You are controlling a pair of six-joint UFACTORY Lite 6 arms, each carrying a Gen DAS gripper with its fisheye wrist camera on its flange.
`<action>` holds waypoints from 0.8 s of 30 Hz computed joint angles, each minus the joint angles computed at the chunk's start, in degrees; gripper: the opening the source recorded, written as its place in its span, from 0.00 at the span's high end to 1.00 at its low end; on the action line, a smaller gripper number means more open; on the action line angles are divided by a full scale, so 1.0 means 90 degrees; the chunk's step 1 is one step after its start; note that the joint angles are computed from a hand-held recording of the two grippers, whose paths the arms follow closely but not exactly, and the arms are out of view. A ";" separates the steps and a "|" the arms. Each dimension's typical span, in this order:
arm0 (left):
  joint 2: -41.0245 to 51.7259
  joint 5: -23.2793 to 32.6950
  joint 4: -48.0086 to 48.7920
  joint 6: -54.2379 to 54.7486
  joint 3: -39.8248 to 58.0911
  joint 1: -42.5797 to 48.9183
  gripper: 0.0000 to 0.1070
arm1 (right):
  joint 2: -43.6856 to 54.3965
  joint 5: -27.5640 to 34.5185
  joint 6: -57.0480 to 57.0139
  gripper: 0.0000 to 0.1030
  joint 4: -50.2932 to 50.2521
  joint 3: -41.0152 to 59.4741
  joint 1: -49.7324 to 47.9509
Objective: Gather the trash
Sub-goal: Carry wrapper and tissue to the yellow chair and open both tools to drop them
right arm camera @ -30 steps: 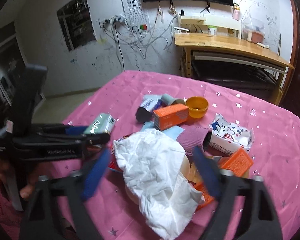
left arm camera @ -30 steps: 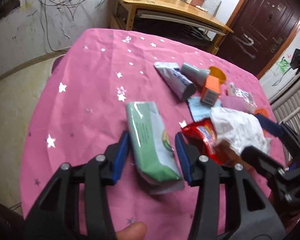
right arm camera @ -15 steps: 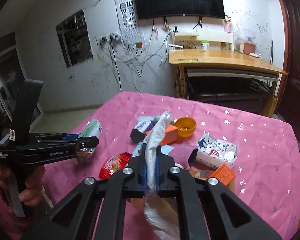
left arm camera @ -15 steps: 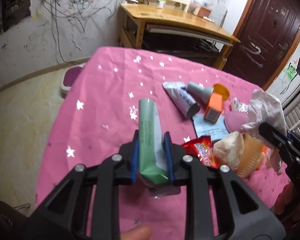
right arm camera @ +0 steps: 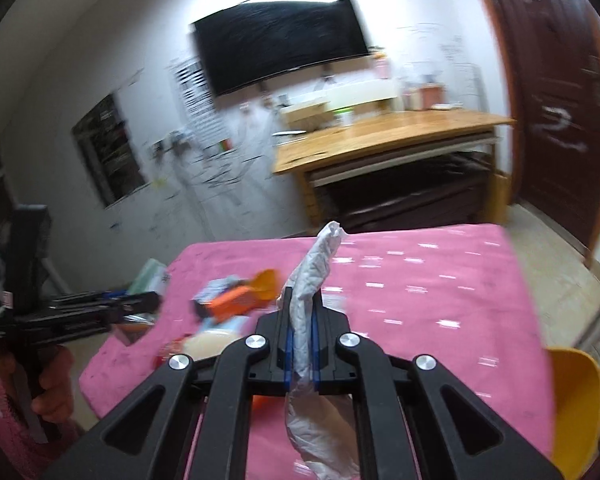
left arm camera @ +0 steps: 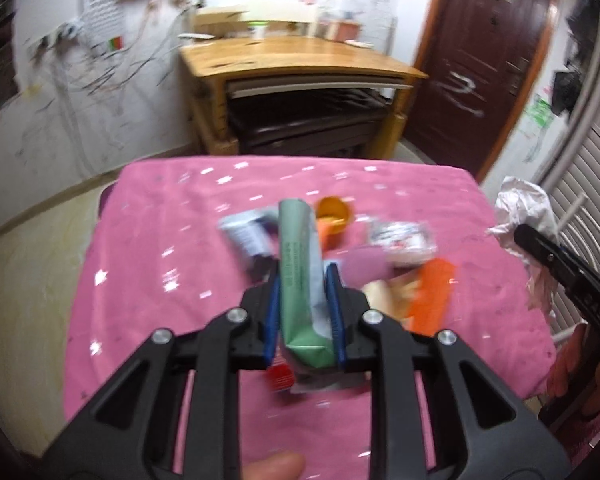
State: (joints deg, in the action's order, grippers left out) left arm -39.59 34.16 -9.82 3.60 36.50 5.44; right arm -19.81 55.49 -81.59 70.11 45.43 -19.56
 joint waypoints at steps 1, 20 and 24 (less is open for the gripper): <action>0.0155 -0.0057 0.0295 -0.0439 0.0140 -0.0403 0.82 | 0.0160 0.0273 -0.0161 0.99 -0.0019 0.0107 -0.0592; 0.8231 0.0205 0.0775 -0.2533 0.7642 -0.5166 0.82 | 0.5445 -0.0477 -0.0999 0.99 -0.0404 0.3111 -0.3514; 1.0271 0.1057 0.0920 -0.2876 1.0307 -0.5426 0.82 | 0.6408 -0.0358 -0.0367 0.98 -0.0849 0.3893 -0.3552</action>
